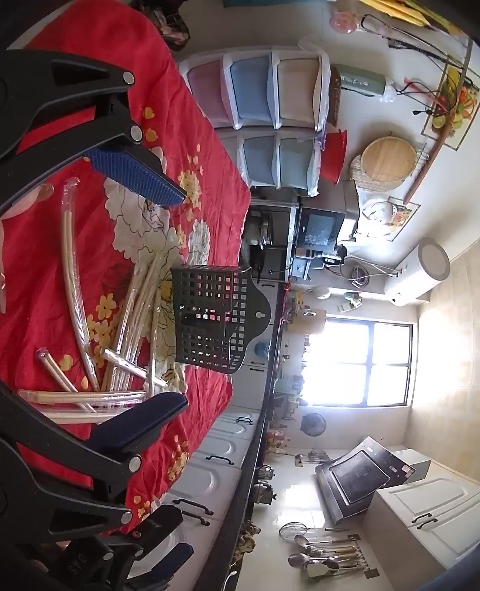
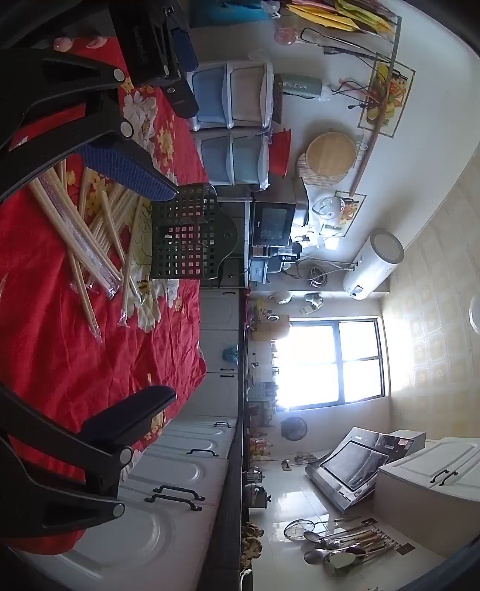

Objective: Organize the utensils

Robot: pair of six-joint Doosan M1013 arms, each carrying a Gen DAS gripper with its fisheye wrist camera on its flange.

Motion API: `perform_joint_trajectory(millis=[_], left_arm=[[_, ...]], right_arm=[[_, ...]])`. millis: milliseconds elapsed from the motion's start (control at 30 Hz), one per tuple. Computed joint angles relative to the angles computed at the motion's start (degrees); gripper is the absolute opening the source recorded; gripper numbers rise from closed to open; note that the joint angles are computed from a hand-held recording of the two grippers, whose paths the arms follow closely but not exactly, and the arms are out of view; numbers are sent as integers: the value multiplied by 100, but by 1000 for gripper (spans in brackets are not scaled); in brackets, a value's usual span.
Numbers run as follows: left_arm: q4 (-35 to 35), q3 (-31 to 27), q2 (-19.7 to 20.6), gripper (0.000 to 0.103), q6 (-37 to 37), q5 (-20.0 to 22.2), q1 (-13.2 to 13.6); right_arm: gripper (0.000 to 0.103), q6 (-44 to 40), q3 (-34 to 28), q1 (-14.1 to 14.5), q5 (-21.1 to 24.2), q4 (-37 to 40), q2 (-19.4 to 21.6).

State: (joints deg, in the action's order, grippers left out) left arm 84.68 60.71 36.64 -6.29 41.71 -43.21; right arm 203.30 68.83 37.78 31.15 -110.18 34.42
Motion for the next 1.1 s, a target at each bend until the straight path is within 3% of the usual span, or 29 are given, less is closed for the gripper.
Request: perform_joint_trajectory(millis=[1100], left_arm=[[-100,-29,7,94,71,-3,2]], right_arm=[[97,124,32,-16,25,-8,-2]])
